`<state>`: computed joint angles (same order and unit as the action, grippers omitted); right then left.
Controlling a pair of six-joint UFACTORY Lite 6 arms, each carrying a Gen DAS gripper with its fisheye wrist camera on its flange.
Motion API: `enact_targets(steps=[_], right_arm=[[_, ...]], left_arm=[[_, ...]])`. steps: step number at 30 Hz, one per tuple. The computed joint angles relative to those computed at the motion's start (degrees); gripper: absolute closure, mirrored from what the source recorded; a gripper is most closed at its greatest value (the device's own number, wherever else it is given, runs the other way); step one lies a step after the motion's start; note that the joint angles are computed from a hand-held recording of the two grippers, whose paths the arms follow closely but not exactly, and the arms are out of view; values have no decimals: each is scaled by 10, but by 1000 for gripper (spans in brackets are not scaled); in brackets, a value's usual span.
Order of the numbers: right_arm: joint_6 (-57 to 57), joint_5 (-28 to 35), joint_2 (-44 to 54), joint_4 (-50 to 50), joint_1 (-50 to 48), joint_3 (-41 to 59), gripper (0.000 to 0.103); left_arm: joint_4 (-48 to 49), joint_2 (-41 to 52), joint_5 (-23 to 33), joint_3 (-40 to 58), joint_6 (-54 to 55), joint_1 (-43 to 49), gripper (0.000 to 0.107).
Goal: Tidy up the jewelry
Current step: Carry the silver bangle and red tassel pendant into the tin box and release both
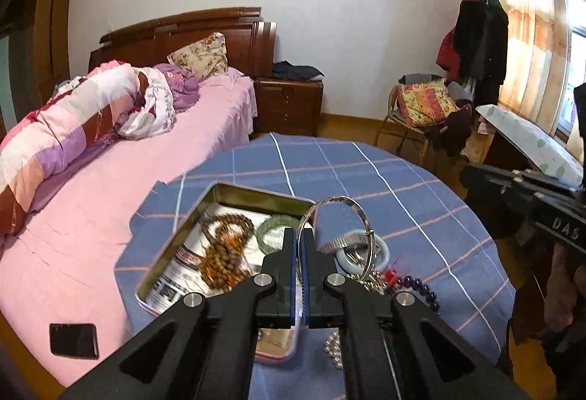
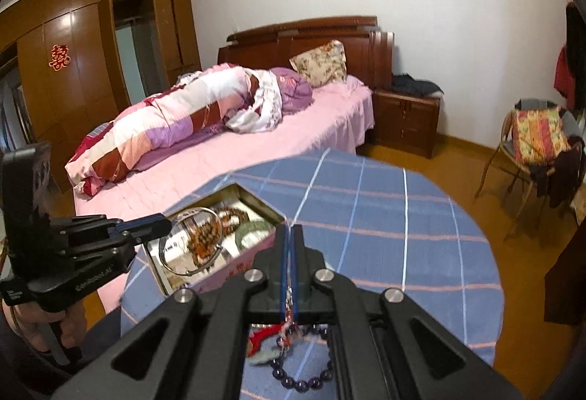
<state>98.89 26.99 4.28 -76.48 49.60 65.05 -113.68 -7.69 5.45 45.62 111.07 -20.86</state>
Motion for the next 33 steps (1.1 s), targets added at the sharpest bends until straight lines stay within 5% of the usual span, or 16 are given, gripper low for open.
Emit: enact_targets(steps=[7, 9, 10, 11, 21, 23, 24, 25, 33], right_arm=[[-131, -6, 46, 92, -4, 66, 98], [-172, -10, 82, 136, -11, 71, 70], [-167, -16, 102, 135, -12, 66, 46], [-169, -13, 116, 139, -13, 62, 44], [-159, -97, 233, 140, -78, 55, 51], [-182, -114, 239, 163, -89, 55, 63], [-177, -120, 237, 156, -90, 50, 84], [-159, -121, 230, 136, -87, 42, 91], [-68, -87, 109, 64, -59, -17, 95]], left_arm=[[71, 6, 18, 16, -61, 32, 106], [66, 7, 21, 14, -57, 35, 106], [61, 9, 24, 13, -53, 36, 106], [54, 12, 26, 12, -47, 36, 106], [31, 30, 27, 11, -25, 29, 106], [38, 32, 29, 10, -31, 31, 106], [53, 33, 31, 11, -45, 32, 106], [60, 34, 32, 12, -52, 33, 106], [97, 35, 33, 20, -88, 43, 106]])
